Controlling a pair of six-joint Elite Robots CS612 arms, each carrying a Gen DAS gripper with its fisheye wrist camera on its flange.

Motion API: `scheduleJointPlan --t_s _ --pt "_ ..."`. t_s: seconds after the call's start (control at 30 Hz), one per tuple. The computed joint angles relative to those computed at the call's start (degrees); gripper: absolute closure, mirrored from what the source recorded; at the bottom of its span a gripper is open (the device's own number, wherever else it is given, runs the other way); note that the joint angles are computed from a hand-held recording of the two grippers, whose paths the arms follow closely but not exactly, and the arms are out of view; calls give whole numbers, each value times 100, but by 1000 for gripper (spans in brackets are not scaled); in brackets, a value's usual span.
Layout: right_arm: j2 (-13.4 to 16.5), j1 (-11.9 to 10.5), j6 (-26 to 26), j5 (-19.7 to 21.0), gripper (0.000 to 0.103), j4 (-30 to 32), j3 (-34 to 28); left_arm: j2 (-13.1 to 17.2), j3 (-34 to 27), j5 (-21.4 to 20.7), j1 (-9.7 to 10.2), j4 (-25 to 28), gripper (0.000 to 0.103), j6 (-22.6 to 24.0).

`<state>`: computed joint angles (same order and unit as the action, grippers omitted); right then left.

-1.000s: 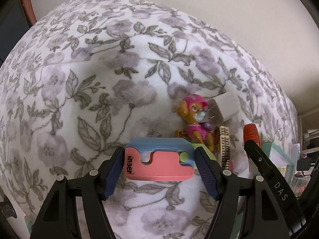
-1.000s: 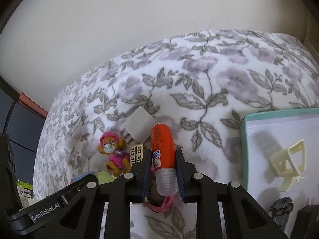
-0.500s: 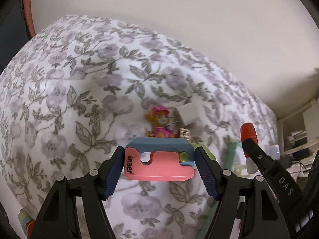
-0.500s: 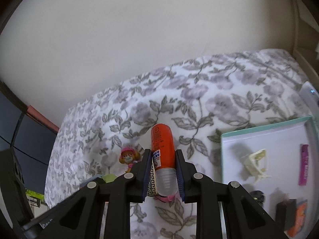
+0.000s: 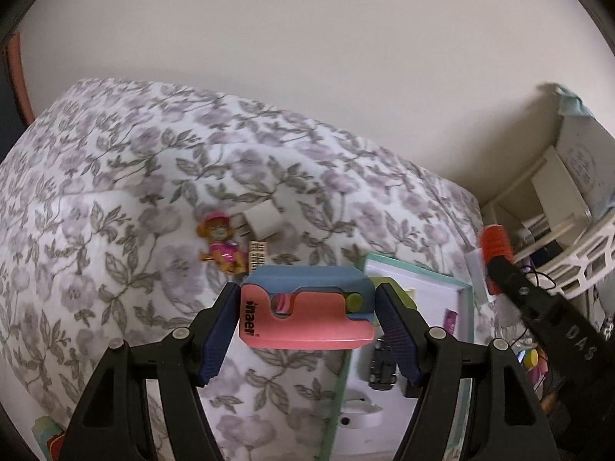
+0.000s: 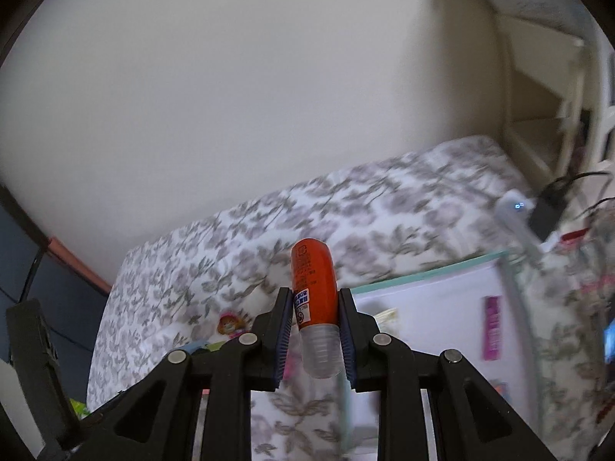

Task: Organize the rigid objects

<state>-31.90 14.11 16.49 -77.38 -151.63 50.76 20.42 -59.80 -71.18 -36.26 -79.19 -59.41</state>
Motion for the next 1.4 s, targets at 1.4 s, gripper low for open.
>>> scheduleJointPlan --t_s 1.4 --pt "775 -409 328 -606 78 2211 -855 -972 3028 -938 -15 -1189 30 1045"
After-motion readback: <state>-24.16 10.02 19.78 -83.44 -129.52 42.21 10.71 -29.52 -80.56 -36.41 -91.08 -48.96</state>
